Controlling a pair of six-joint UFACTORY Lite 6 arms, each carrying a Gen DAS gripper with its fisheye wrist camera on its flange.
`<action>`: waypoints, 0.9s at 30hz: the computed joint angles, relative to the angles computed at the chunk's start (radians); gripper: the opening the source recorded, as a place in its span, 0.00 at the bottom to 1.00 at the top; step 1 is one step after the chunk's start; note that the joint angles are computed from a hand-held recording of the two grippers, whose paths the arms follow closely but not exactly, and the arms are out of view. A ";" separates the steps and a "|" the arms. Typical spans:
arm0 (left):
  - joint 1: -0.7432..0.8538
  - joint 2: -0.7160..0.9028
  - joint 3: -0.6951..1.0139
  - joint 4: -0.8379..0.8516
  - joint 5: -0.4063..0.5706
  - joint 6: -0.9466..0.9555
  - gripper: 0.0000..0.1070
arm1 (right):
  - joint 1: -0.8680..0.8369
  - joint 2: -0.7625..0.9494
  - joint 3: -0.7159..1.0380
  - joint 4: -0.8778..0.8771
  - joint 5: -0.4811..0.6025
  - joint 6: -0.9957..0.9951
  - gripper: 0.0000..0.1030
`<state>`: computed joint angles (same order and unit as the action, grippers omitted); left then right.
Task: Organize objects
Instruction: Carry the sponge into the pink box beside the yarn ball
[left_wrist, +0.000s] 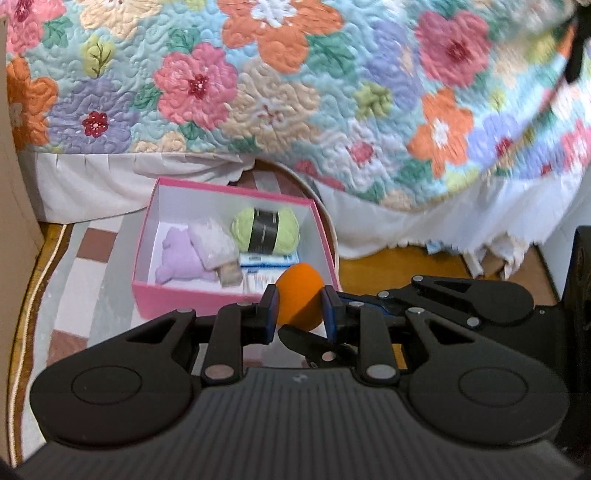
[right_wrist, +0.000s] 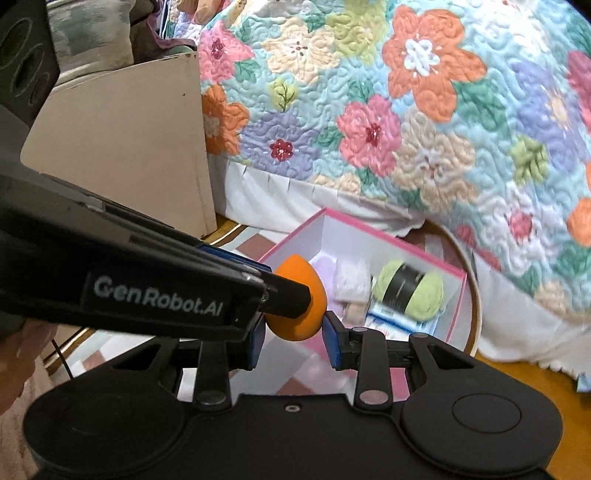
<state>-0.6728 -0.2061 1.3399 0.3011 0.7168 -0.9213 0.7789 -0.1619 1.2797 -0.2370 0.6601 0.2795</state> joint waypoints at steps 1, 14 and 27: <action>0.037 0.022 0.002 -0.032 -0.036 0.034 0.22 | -0.014 0.033 0.033 0.001 0.003 -0.026 0.38; 0.320 0.382 0.004 -0.725 -0.360 0.745 0.21 | -0.350 0.484 0.341 0.449 0.037 -0.494 0.37; 0.454 0.789 0.223 -1.411 -0.338 1.421 0.20 | -0.423 0.950 0.791 0.382 0.129 -0.591 0.37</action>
<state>-0.2184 0.5825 1.5631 -1.1097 0.3787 0.4999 0.3564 0.7879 2.0706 0.1451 0.7892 -0.3120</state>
